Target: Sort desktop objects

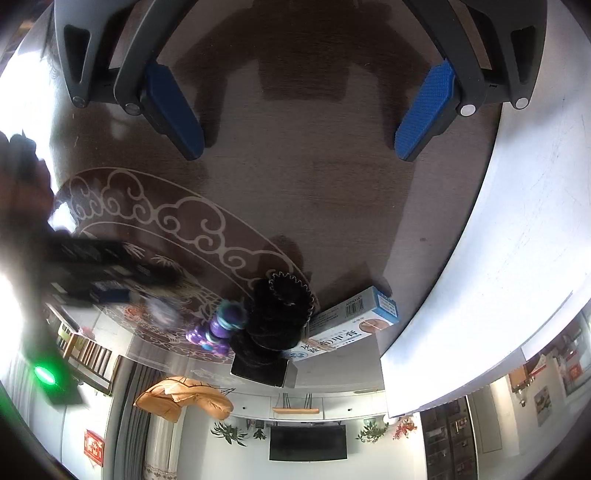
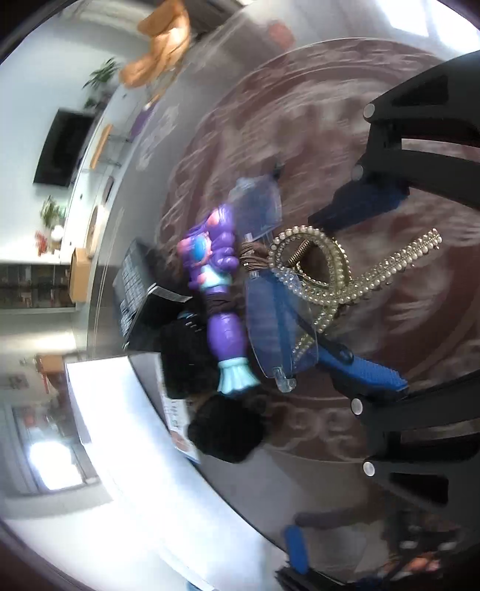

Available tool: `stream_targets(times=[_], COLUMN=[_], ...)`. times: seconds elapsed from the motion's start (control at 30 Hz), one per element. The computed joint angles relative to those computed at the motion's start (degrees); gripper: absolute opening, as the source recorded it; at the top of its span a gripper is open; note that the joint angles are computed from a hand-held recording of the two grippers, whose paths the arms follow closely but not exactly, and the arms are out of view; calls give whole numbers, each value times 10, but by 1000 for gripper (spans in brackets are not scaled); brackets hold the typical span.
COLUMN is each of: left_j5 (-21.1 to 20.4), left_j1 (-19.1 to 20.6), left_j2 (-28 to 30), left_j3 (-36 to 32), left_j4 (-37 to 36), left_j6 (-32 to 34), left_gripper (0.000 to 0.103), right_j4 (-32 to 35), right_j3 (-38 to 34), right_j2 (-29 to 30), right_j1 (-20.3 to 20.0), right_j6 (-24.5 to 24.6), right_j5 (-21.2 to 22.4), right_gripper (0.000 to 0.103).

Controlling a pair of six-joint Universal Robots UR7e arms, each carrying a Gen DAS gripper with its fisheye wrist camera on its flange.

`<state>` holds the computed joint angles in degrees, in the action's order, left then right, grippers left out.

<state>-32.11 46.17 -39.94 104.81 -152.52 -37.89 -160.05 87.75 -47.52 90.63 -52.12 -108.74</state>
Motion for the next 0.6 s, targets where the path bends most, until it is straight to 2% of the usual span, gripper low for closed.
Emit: stream_targets(times=[0.13,0.27,0.33,0.37,0.4,0.5,0.6], left_j5=[1,1,2,2,2,2,2], left_j1=[0,-1,-1,-1,-1,-1,-1], left_j2=[-3,-7,-6,-7,-7,-7,-7], left_j3=[2,9,8,9,10,10,10], left_j4=[6,4,6,6,6,4,4], left_j6=[-1,-4,-5,-6,-7,-6,-6], left_gripper=[103,103,103,103,103,103,103], right_j4=[-56,-61,-57,-48,-40,-43,-28], right_j3=[92,171,200,213,223,256,257], right_j2=[-71,-148,-177,-193,-207,-240,-254], right_j1=[-27,-55,-66,-74,-81,-95,-109], right_j6=[6,-14,-23,-25,-26,-35,-19], right_j5=[5,32,41,50,57,69,90], right_gripper=[66,68,77,88,95,95,96])
